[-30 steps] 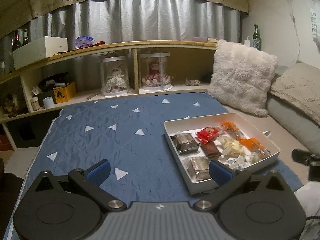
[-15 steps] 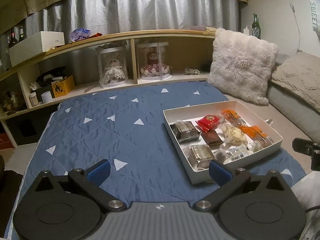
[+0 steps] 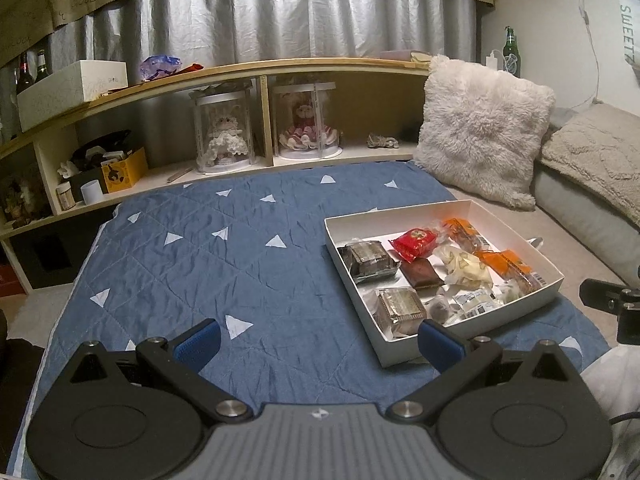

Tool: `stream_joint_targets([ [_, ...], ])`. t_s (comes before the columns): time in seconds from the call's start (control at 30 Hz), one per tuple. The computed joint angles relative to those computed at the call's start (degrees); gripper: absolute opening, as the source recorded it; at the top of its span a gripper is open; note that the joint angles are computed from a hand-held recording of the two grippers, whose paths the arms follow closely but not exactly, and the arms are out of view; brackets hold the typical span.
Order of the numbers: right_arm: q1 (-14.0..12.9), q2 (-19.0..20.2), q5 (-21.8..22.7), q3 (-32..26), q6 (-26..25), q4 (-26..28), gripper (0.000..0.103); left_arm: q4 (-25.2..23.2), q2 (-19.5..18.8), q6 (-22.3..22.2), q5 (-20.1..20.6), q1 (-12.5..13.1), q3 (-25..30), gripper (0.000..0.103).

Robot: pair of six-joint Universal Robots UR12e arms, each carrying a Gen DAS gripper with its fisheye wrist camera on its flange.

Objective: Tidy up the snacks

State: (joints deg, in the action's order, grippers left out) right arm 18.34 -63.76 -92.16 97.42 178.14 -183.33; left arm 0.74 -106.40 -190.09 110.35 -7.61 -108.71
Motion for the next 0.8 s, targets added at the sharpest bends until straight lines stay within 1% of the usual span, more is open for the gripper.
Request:
stream_joint_targets([
  [0.8, 0.09, -0.10, 0.08, 0.09, 0.52, 0.49, 0.102, -0.09, 0.03, -0.36, 0.11, -0.17, 0.05, 0.103],
])
